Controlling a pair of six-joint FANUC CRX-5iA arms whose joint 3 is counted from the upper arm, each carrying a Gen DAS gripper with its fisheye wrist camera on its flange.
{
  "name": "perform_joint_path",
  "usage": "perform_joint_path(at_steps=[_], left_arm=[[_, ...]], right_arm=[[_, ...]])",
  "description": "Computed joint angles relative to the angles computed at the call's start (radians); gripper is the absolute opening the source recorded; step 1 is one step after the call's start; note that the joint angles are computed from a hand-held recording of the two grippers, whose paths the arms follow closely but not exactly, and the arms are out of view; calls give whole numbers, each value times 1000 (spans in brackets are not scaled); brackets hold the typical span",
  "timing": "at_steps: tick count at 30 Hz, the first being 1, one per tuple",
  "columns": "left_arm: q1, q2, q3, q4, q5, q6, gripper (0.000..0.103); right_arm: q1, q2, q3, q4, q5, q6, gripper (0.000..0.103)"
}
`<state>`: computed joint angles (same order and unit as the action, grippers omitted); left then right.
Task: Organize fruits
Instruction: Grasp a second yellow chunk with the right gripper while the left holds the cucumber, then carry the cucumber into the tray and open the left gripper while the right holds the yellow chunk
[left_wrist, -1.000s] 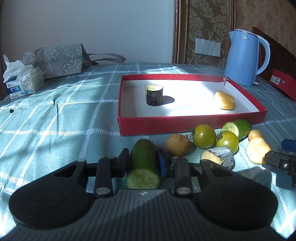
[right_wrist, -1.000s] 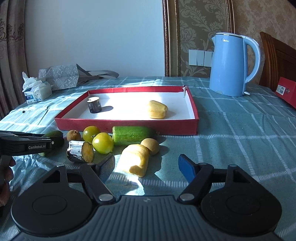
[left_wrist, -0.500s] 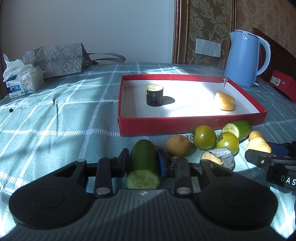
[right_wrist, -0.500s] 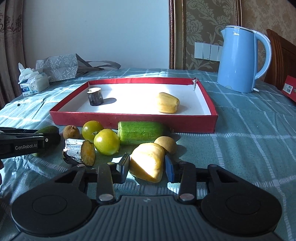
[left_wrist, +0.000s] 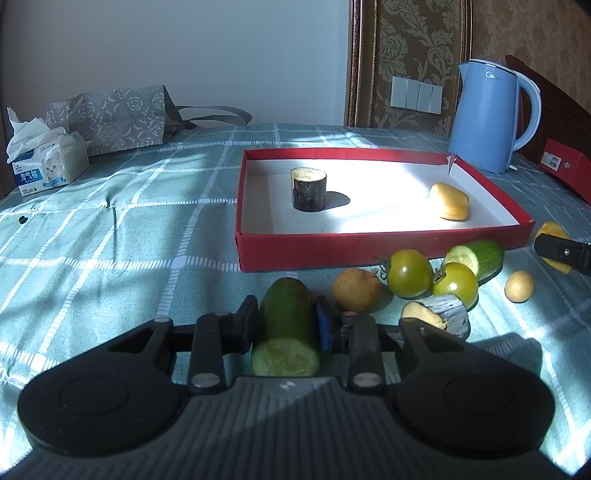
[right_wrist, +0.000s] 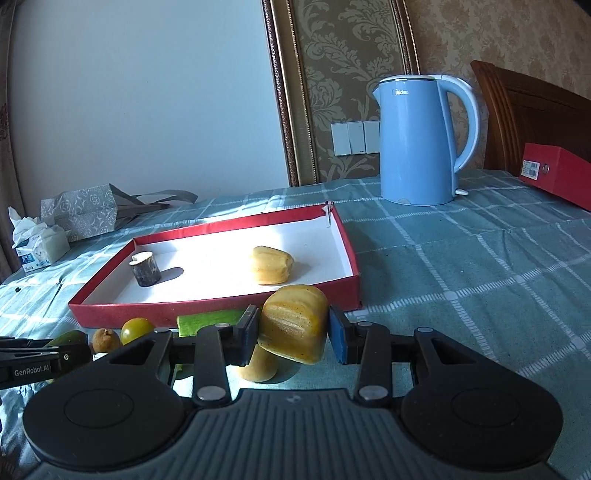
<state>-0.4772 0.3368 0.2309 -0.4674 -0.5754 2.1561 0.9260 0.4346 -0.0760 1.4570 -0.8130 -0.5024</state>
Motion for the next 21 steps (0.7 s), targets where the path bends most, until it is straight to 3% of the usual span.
perform_joint_path(at_steps=[6,21], left_arm=[[-1,0,1,-2,-2,3,30],[-20,-5,17,-56,-34,47,30]], right_arm=[[-16,-6,-21,8,-16,-75,38],[-18,-6,-24,9,-6,-77,38]])
